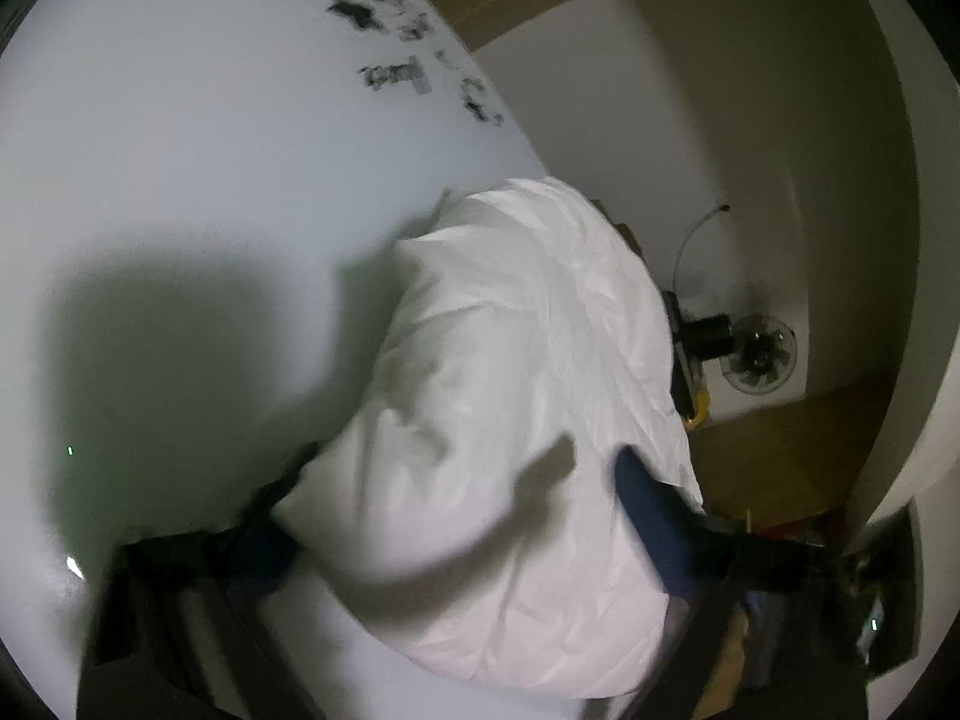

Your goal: Fold large clothes

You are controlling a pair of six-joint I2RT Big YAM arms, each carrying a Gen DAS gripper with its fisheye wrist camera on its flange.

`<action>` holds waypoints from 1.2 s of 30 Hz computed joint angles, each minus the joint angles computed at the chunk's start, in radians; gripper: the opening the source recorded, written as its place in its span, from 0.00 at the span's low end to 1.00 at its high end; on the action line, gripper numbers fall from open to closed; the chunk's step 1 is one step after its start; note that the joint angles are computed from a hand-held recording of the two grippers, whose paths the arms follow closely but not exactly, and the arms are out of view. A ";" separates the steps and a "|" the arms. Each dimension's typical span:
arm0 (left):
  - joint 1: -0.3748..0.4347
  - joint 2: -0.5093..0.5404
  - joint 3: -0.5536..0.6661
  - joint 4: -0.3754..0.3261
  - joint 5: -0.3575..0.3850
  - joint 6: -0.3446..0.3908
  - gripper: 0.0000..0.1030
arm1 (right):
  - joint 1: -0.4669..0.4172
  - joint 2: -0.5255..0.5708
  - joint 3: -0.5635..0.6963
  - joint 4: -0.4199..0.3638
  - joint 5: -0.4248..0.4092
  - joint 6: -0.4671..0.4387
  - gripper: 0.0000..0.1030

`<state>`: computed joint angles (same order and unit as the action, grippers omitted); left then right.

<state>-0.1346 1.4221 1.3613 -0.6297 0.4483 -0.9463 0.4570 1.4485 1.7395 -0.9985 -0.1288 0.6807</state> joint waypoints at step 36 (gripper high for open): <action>-0.231 -0.033 0.280 -0.160 -0.424 0.312 0.27 | 0.088 -0.120 -0.360 0.156 -0.028 0.172 0.03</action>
<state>-0.3657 1.3888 1.6418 -0.7901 0.0244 -0.6344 0.5452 1.3284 1.3796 -0.8426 -0.1570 0.8530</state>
